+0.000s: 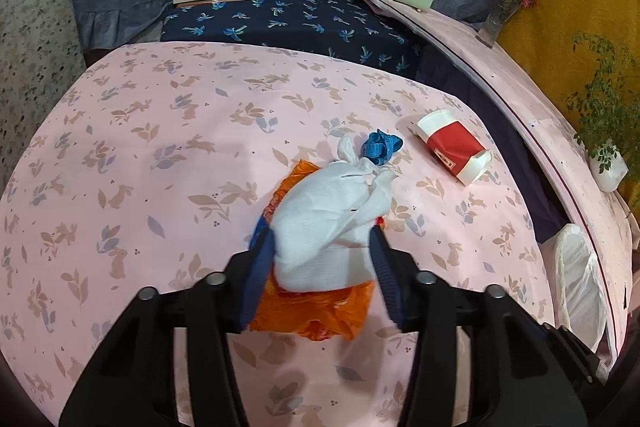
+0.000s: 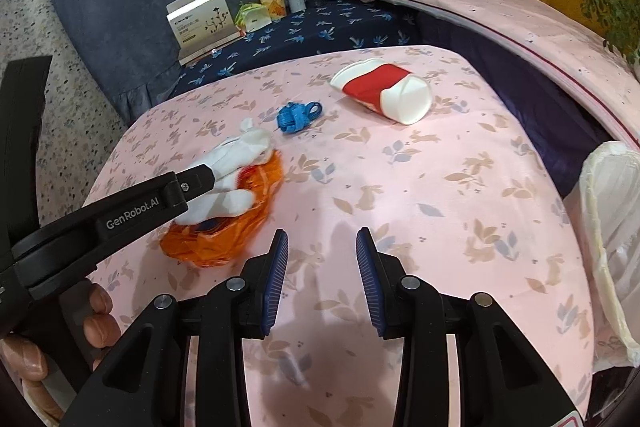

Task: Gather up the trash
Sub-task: 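Grasp the white glove with the left gripper while the right grasps the orange bag beneath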

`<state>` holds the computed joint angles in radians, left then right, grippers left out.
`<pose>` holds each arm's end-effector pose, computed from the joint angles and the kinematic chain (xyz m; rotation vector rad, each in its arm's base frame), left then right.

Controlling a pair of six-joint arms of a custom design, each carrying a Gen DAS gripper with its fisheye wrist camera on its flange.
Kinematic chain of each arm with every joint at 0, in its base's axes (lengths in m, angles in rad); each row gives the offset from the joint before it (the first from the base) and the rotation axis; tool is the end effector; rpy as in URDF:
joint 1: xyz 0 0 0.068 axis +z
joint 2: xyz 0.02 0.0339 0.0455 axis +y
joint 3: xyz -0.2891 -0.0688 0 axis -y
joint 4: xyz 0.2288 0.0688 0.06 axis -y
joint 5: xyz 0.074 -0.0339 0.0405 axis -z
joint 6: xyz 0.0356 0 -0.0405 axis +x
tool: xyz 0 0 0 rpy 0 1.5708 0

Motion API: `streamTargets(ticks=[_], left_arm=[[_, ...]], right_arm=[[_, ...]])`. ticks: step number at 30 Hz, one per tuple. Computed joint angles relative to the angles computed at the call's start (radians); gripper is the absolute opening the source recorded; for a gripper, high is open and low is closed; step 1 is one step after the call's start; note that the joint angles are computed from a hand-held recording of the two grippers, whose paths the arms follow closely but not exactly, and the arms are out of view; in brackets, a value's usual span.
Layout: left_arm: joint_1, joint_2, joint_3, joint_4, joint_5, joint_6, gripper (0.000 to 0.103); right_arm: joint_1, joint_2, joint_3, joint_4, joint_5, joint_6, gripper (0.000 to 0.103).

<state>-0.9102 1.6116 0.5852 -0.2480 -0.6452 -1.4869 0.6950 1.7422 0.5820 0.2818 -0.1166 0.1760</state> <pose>0.1590 -0.1697 0.1397 -0.8099 2.3027 -0.0426 0.2166 0.1860 0.1284 -0.6959 2.4151 0.5154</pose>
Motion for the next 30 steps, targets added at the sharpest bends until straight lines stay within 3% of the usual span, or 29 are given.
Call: streamTargets(ticks=[2,5,18,27,30], left_arm=[[0.012,0.000,-0.008,0.027,0.014,0.028,0.014],[0.021,-0.016,-0.031,0.058,0.023,0.043,0.005],[-0.023,-0.196,-0.115,-0.055,-0.071,-0.060,0.004],[-0.011,-0.215,-0.186,-0.027,-0.048,-0.096,0.004],[-0.014,-0.214,-0.199,-0.025,-0.046,-0.107,0.004]], right_arm=[[0.015,0.023,0.013,0.004,0.003,0.007,0.035],[0.031,0.053,0.035,0.005,0.006,0.014,0.035],[0.107,0.155,0.148,-0.009,-0.004,0.063,0.035],[0.199,0.245,0.223,-0.016,-0.005,0.080,0.035],[0.196,0.280,0.226,-0.001,-0.012,0.085,0.030]])
